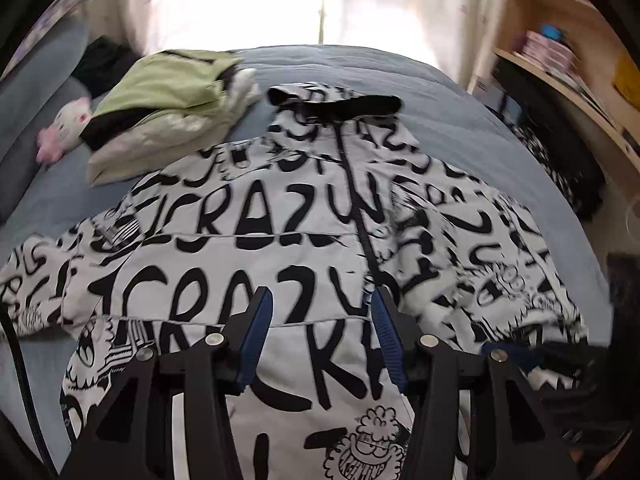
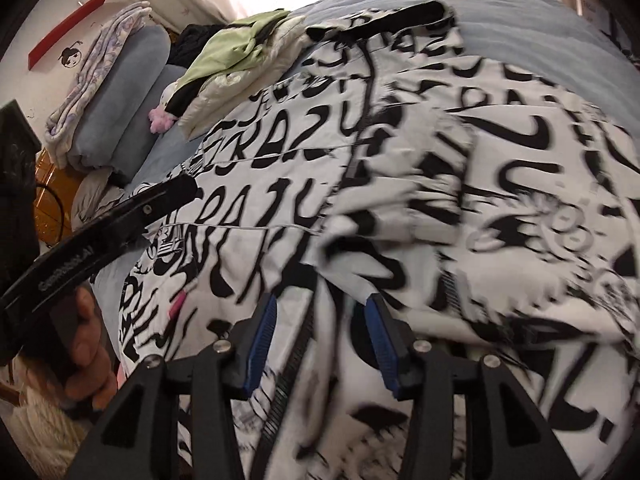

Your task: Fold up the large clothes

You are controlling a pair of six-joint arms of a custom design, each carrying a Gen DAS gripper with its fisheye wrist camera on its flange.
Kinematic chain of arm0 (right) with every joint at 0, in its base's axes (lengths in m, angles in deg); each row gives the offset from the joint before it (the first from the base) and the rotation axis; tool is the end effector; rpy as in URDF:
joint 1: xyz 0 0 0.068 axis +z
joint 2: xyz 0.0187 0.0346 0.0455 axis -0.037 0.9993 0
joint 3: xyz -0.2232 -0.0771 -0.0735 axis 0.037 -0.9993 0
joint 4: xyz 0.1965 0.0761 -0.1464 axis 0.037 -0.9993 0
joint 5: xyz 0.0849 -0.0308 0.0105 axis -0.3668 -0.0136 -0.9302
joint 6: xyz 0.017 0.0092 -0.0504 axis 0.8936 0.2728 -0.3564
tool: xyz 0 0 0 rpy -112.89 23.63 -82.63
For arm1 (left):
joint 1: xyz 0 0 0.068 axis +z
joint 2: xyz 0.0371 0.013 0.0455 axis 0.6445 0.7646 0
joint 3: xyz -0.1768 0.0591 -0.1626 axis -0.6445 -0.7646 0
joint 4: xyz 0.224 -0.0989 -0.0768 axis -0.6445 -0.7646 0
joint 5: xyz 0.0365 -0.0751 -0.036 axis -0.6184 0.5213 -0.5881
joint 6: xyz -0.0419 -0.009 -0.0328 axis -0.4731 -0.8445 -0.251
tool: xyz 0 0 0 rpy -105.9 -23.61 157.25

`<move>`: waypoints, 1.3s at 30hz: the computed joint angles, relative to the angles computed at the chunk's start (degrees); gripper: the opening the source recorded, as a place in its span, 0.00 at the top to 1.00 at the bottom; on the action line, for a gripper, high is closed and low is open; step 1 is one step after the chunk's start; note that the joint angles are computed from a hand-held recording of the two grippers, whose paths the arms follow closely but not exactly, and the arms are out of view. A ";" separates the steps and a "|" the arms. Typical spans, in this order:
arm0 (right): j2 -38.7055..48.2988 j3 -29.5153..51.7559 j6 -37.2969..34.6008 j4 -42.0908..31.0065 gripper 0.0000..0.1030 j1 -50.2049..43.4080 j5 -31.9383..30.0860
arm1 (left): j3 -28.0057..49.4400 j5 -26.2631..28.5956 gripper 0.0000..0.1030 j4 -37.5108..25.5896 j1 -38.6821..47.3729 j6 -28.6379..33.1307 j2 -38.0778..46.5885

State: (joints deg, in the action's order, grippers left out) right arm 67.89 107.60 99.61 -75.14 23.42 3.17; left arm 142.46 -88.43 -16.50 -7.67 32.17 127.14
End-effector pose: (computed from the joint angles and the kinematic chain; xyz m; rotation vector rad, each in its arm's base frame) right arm 0.1533 0.0805 0.2183 0.0208 2.6557 0.5845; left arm 0.2115 -0.2182 0.2491 0.2796 2.4724 -0.2068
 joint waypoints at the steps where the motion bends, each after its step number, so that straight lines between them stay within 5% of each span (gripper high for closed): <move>1: -1.53 -0.20 -0.44 -1.35 0.55 -1.15 0.02 | 0.23 0.29 0.51 0.29 -0.75 0.95 0.43; 10: -12.94 -0.55 -9.11 -12.21 0.55 -20.92 -3.97 | 9.10 3.00 0.46 -0.93 -6.99 8.76 11.63; 18: -14.76 -1.14 -17.86 -15.47 0.55 -34.99 -10.22 | 23.37 5.78 0.43 -5.86 -8.32 9.56 27.30; 27: -14.57 -2.92 -27.26 -17.71 0.55 -47.98 -16.36 | 35.20 2.31 0.44 -10.54 -8.41 9.86 39.30; 33: -15.23 -3.45 -31.46 -19.67 0.55 -53.69 -18.71 | 39.82 -1.24 0.89 -10.80 -8.57 8.62 41.92; 39: -15.60 -2.96 -36.58 -22.34 0.55 -60.83 -22.21 | 19.81 -0.46 0.91 7.39 -6.61 -0.21 22.54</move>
State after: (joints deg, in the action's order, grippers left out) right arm 52.29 104.64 63.03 -97.48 -37.41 -19.04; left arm 162.27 -88.89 -9.11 -14.28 31.96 149.68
